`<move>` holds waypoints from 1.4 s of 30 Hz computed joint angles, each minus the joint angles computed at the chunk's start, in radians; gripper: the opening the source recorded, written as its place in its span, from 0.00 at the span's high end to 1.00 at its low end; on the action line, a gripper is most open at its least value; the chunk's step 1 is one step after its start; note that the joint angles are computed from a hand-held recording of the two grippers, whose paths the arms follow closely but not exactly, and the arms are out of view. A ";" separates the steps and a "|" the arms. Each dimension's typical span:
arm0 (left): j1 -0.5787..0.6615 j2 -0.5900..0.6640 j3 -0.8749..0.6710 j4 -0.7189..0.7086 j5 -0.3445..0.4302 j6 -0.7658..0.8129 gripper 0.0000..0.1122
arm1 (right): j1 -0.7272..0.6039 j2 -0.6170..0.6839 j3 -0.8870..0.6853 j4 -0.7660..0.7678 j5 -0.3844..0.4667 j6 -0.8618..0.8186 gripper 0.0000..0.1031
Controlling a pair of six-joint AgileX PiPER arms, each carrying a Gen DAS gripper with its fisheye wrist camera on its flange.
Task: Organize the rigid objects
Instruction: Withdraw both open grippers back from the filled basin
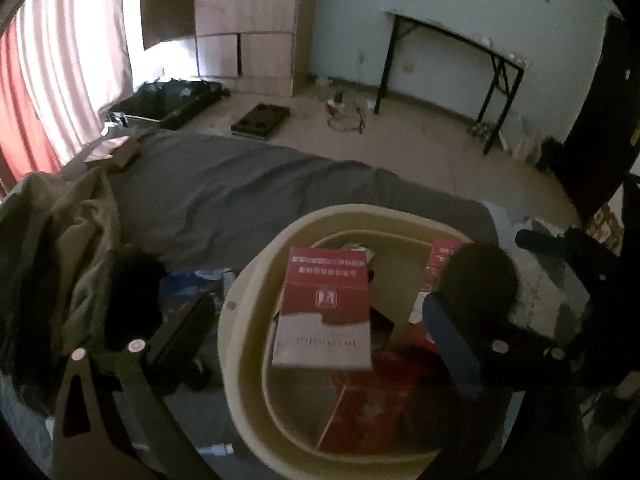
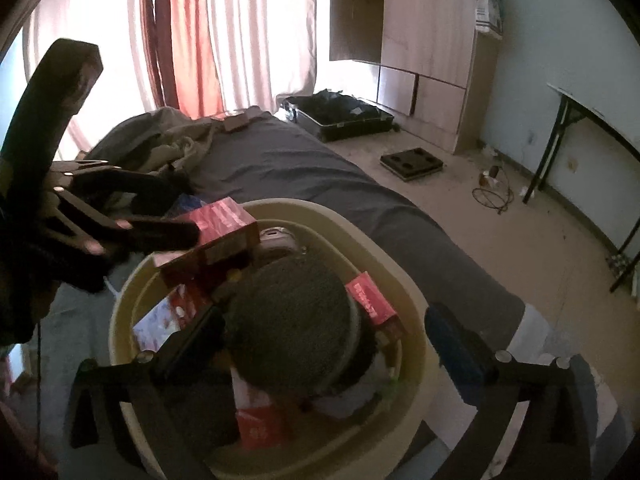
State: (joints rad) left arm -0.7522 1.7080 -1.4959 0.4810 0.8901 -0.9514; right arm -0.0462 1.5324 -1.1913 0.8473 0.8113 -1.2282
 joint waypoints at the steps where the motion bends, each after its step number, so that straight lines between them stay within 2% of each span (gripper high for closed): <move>1: -0.019 -0.021 0.019 0.016 0.004 -0.024 0.08 | -0.026 -0.002 -0.002 0.021 0.038 -0.020 0.00; 3: -0.072 -0.052 0.051 0.060 0.038 -0.072 0.08 | -0.072 -0.002 -0.010 0.047 0.092 -0.042 0.00; 5: -0.134 -0.077 0.087 0.111 0.065 -0.131 0.08 | -0.120 -0.033 0.006 0.035 0.107 -0.058 0.00; 6: -0.169 -0.095 0.121 0.127 0.057 -0.173 0.08 | -0.156 -0.052 0.026 0.056 0.128 -0.099 0.00; 11: -0.375 -0.107 0.278 0.278 0.054 -0.458 0.08 | -0.422 -0.087 0.189 0.148 0.305 -0.404 0.00; 13: -0.474 -0.049 0.293 0.369 0.147 -0.566 0.08 | -0.510 -0.086 0.278 0.165 0.323 -0.571 0.00; 14: -0.507 -0.010 0.295 0.390 0.186 -0.603 0.08 | -0.533 -0.085 0.305 0.165 0.313 -0.619 0.00; 15: -0.518 0.011 0.298 0.384 0.186 -0.627 0.08 | -0.545 -0.081 0.335 0.161 0.292 -0.656 0.00; 19: -0.517 0.070 0.344 0.343 0.110 -0.777 0.08 | -0.507 -0.063 0.403 0.152 0.214 -0.703 0.00; 21: -0.514 0.111 0.326 0.334 0.124 -0.818 0.08 | -0.470 -0.073 0.435 0.173 0.167 -0.731 0.00; 23: -0.500 0.139 0.307 0.309 0.105 -0.801 0.08 | -0.413 -0.066 0.451 0.173 0.122 -0.722 0.00; 27: -0.498 0.189 0.243 0.306 0.142 -0.785 0.08 | -0.265 -0.073 0.490 0.182 -0.058 -0.685 0.00; 29: -0.479 0.210 0.208 0.298 0.135 -0.783 0.08 | -0.231 -0.077 0.491 0.192 -0.084 -0.645 0.00; 31: -0.465 0.231 0.174 0.291 0.140 -0.773 0.08 | -0.184 -0.086 0.511 0.213 -0.151 -0.618 0.00; 33: -0.455 0.229 0.178 0.292 0.124 -0.775 0.08 | -0.118 -0.109 0.553 0.260 -0.257 -0.635 0.00; 35: -0.453 0.231 0.173 0.290 0.125 -0.772 0.08 | -0.106 -0.110 0.561 0.278 -0.272 -0.645 0.00; 40: -0.486 0.318 0.034 0.283 0.280 -0.699 0.08 | -0.087 -0.109 0.568 0.289 -0.285 -0.643 0.00; 42: -0.488 0.308 0.048 0.278 0.275 -0.711 0.08 | -0.079 -0.103 0.567 0.294 -0.288 -0.640 0.00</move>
